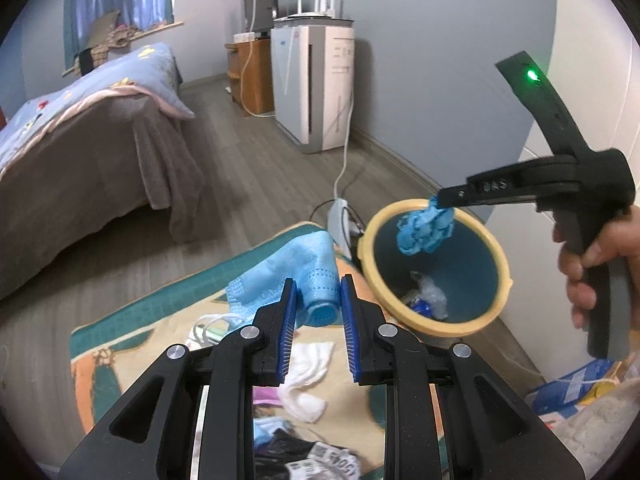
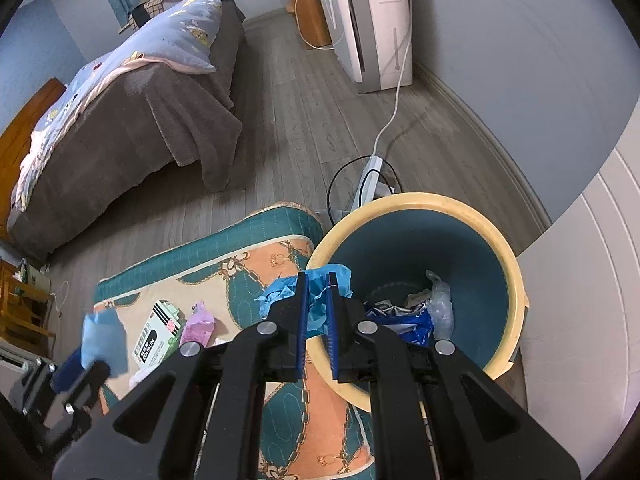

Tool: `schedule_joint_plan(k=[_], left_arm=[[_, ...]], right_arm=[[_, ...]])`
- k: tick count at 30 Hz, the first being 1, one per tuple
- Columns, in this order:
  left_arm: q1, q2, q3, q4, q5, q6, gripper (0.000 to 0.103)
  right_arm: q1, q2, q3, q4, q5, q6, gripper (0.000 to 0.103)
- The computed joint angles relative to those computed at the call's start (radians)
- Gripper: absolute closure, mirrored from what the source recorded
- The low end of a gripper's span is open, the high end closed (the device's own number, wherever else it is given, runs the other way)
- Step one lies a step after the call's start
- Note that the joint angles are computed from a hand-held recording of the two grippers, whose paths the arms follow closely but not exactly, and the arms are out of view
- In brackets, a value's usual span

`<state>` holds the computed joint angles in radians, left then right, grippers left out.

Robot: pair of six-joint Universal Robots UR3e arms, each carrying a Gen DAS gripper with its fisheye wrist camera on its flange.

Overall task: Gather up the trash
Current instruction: 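Carry the gloves and mask over the bin and release both, then move both open tools back over the cushion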

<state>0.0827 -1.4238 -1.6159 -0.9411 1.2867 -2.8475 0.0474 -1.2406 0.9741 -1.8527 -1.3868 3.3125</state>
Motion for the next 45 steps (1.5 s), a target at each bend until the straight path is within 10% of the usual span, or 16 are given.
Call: schedule_joint_plan(k=[39,45], left_arm=[[-0.417,-0.461,0.367,0.119,0.134,-0.078,0.078],[-0.414,-0.465,0.350,0.125,0.157,-0.086,0.047]], right_arm=[[-0.271,-0.197,0.388,-0.231,-0.042,0.071,0.095],[-0.252,-0.171,0.352,-0.203,-0.043,0.049,0.086]])
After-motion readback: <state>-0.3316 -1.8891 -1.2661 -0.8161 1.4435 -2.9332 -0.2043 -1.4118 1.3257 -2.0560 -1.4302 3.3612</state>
